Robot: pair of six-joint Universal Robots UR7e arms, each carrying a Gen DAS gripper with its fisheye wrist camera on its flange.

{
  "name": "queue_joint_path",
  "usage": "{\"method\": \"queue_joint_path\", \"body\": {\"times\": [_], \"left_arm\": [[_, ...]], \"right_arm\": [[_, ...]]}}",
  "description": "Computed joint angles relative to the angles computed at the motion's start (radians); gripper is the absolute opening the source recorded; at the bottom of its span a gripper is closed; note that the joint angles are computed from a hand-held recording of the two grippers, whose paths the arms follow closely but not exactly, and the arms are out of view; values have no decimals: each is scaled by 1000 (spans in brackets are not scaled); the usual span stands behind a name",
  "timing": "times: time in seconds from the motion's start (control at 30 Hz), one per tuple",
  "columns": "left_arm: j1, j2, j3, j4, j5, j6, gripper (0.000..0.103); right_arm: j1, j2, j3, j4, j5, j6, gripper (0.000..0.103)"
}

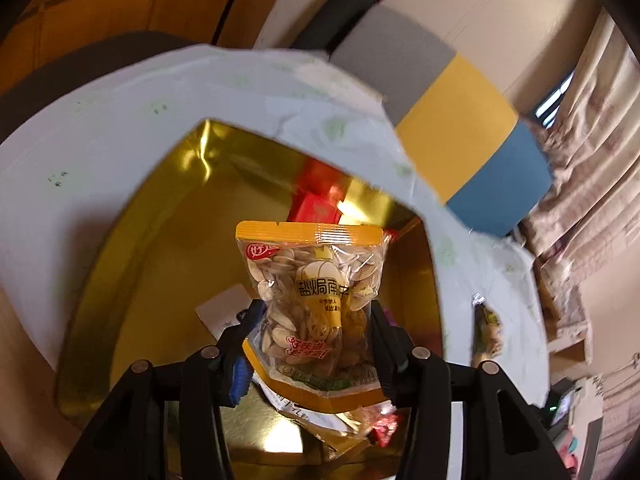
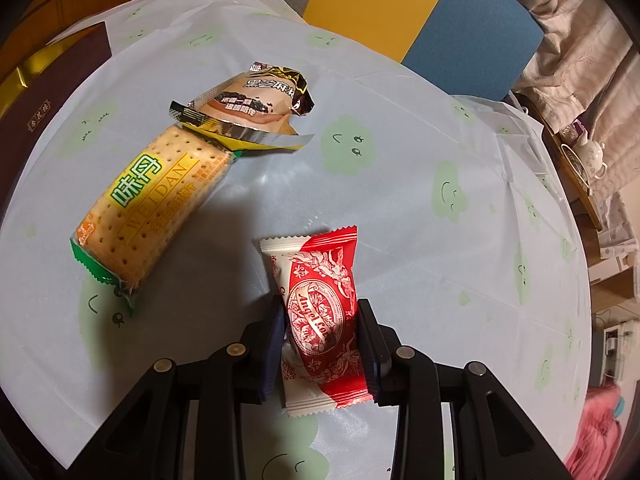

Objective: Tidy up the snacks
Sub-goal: 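Lower the seed bag into the tray and open the left gripper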

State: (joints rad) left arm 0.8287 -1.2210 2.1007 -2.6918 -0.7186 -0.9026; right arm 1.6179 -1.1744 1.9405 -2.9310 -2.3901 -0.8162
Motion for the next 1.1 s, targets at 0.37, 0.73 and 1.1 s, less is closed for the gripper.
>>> {"method": "queue_joint_path", "body": {"times": [0.37, 0.73, 1.1], "left_arm": [[49, 61, -60, 133, -14, -2, 59], [-61, 20, -56, 452, 217, -170, 60], [-134, 25, -36, 512, 242, -195, 60]], "right_arm": [[0, 0, -1, -1, -1, -2, 36], [2, -1, 4, -12, -5, -7, 36], [4, -1, 6, -10, -9, 6, 36]]}}
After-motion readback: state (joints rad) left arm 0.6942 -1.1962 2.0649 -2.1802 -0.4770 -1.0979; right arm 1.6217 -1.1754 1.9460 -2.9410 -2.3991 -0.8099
